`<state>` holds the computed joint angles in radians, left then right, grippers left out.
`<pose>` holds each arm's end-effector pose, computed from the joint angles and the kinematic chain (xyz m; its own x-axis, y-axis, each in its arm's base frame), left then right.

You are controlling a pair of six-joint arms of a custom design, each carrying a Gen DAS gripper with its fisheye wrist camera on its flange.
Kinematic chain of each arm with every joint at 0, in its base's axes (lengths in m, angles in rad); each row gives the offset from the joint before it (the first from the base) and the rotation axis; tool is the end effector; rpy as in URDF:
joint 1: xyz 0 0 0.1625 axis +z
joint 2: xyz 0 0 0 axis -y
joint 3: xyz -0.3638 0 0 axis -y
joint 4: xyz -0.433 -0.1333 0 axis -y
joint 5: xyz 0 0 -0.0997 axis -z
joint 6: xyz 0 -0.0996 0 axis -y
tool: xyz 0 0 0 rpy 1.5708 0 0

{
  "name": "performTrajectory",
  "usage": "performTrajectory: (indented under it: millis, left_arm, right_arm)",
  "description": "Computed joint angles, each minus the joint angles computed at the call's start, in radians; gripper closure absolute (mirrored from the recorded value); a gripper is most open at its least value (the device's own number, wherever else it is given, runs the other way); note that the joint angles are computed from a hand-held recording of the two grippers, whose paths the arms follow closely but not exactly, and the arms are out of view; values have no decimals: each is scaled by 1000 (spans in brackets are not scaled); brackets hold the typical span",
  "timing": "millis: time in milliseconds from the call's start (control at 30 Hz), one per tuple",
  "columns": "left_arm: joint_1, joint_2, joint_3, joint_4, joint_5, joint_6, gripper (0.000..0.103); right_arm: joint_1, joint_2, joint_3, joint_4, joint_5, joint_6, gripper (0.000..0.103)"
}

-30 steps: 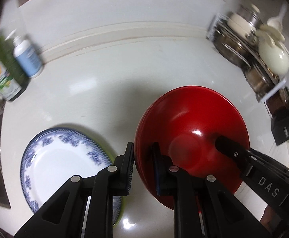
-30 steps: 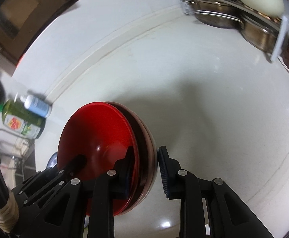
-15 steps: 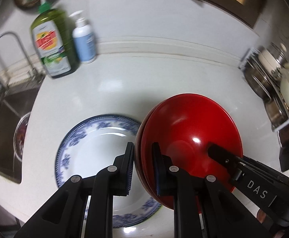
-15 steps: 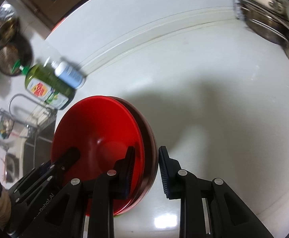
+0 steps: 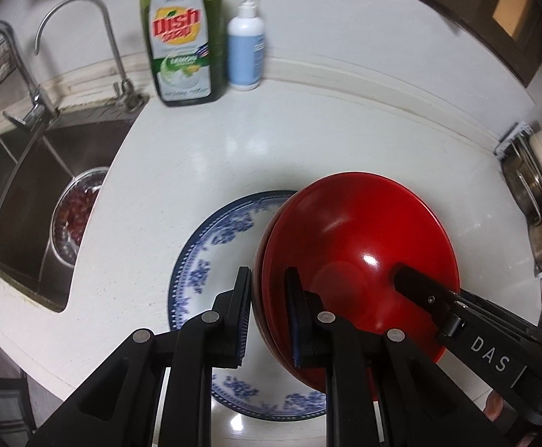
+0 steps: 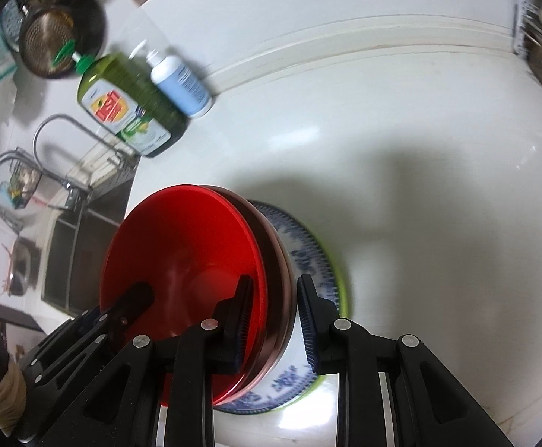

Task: Organize plates and bowls
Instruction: 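Carry the nested bowls over the blue-and-white plate stack, then lower the nested bowls onto the plate stack and open both grippers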

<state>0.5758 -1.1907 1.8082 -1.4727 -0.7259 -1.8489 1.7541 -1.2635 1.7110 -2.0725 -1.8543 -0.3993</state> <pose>-0.3229 -0.4574 0.1343 -0.6224 -0.6214 -0.4759 -0.1256 0.6795 -0.7229 0.2140 -0.5758 0.2318 -0.8015 -0.5292 0.2784 -0.5358 0.8423 0.0587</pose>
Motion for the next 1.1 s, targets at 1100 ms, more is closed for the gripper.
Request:
performTrajectory:
  millis: [1100]
  left_arm:
    - [44, -64, 87, -72, -22, 47, 81]
  right_arm:
    - [31, 71, 16, -16, -57, -25, 75]
